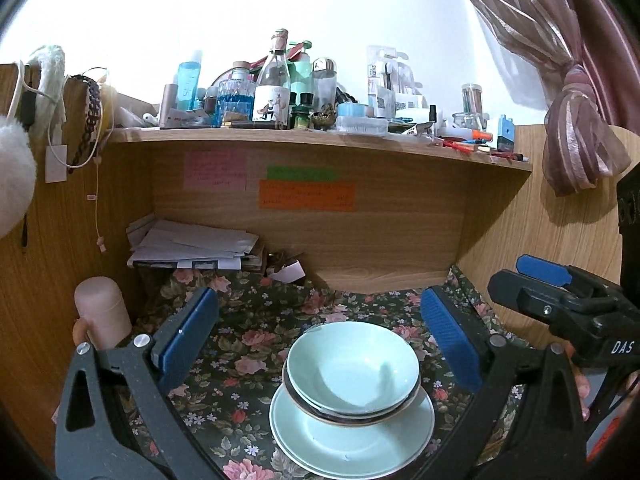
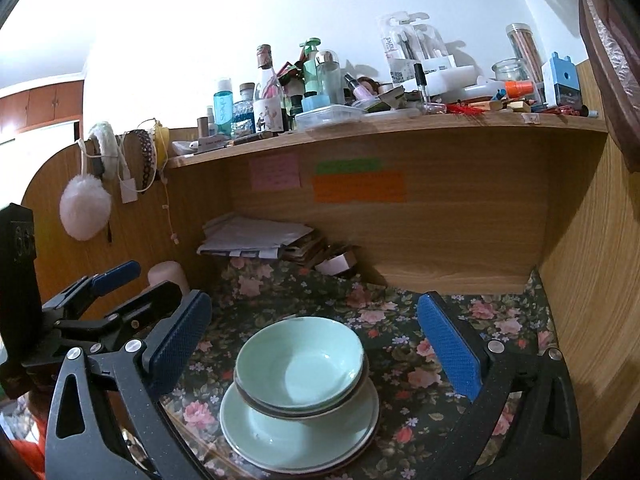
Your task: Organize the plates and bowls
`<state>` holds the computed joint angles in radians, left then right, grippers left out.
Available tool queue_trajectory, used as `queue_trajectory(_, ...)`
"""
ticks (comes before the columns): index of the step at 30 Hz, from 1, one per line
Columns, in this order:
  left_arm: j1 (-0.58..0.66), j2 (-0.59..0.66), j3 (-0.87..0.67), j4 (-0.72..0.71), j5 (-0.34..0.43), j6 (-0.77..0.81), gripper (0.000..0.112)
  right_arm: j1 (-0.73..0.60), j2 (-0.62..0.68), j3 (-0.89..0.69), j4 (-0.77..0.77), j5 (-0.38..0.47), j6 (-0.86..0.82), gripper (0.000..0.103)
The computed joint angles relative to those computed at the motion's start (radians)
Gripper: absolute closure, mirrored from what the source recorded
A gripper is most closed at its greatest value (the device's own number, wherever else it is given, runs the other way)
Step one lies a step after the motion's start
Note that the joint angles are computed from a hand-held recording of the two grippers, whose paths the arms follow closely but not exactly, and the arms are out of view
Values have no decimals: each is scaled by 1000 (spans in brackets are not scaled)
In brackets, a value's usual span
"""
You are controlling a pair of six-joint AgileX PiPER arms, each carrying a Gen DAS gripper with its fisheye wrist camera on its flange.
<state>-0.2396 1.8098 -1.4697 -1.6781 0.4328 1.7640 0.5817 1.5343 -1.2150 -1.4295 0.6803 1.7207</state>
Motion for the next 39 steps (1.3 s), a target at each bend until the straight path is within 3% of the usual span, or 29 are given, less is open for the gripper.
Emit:
queue_trajectory(32, -12, 23, -28, 25, -10, -39, 10, -35, -1, 3, 5, -46, -14, 0)
queue_trajectory(39, -12, 23, -27, 18, -9, -33, 10, -18, 6, -5, 3, -14, -5, 0)
